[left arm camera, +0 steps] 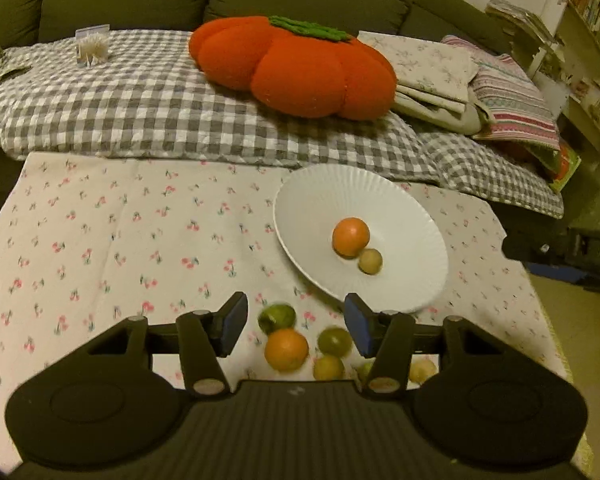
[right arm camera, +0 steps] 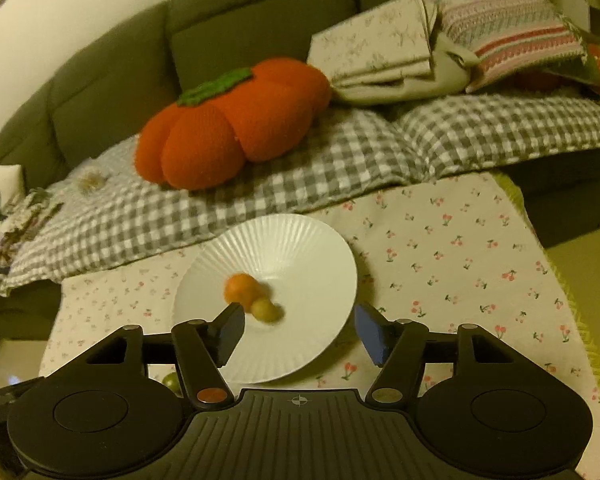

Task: Organize fruits
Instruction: 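Grasp another orange with the left gripper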

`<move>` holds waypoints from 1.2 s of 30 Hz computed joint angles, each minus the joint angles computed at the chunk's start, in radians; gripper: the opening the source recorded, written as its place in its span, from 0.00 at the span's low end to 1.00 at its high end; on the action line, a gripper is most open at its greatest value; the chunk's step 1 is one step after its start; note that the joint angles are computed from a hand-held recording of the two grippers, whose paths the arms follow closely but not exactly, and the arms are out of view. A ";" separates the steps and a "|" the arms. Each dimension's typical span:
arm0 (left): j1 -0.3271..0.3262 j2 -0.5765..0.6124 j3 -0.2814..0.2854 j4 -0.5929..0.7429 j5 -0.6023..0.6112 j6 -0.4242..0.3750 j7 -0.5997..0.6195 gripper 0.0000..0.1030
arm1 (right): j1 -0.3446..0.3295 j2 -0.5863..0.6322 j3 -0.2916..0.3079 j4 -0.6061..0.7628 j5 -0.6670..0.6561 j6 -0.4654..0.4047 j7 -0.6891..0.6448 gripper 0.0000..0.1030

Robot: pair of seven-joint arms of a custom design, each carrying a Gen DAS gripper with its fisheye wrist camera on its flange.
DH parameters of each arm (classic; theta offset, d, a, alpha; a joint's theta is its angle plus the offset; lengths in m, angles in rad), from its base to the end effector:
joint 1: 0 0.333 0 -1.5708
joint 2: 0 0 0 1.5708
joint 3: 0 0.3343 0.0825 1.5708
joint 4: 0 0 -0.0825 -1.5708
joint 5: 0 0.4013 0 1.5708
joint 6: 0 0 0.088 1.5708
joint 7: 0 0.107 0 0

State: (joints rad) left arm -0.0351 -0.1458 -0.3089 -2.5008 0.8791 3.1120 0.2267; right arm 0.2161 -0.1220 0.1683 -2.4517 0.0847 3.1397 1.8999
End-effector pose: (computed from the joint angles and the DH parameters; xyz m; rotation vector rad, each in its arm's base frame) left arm 0.4405 -0.2290 0.4053 -1.9720 1.7560 -0.9473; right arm 0.4910 0.1924 0.4475 -1.6570 1.6936 -0.4046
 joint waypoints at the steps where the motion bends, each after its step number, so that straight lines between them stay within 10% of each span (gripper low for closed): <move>1: -0.042 -0.009 0.034 -0.019 -0.068 0.009 0.060 0.53 | 0.036 -0.015 -0.027 -0.015 0.039 -0.004 -0.034 0.65; 7: -0.182 -0.034 0.123 -0.100 -0.336 0.039 0.264 0.54 | 0.127 -0.092 -0.079 -0.095 0.166 -0.074 -0.173 0.65; 13: -0.093 -0.019 0.018 -0.086 -0.343 0.020 0.272 0.54 | 0.256 -0.096 -0.161 -0.089 0.403 -0.091 -0.385 0.73; 24: 0.061 0.102 -0.052 0.012 0.068 -0.007 -0.170 0.54 | 0.214 -0.053 -0.111 -0.047 0.506 -0.168 -0.480 0.73; 36: -0.082 0.221 0.084 0.125 0.370 -0.062 -0.444 0.57 | 0.187 -0.002 -0.055 -0.042 0.413 -0.208 -0.477 0.73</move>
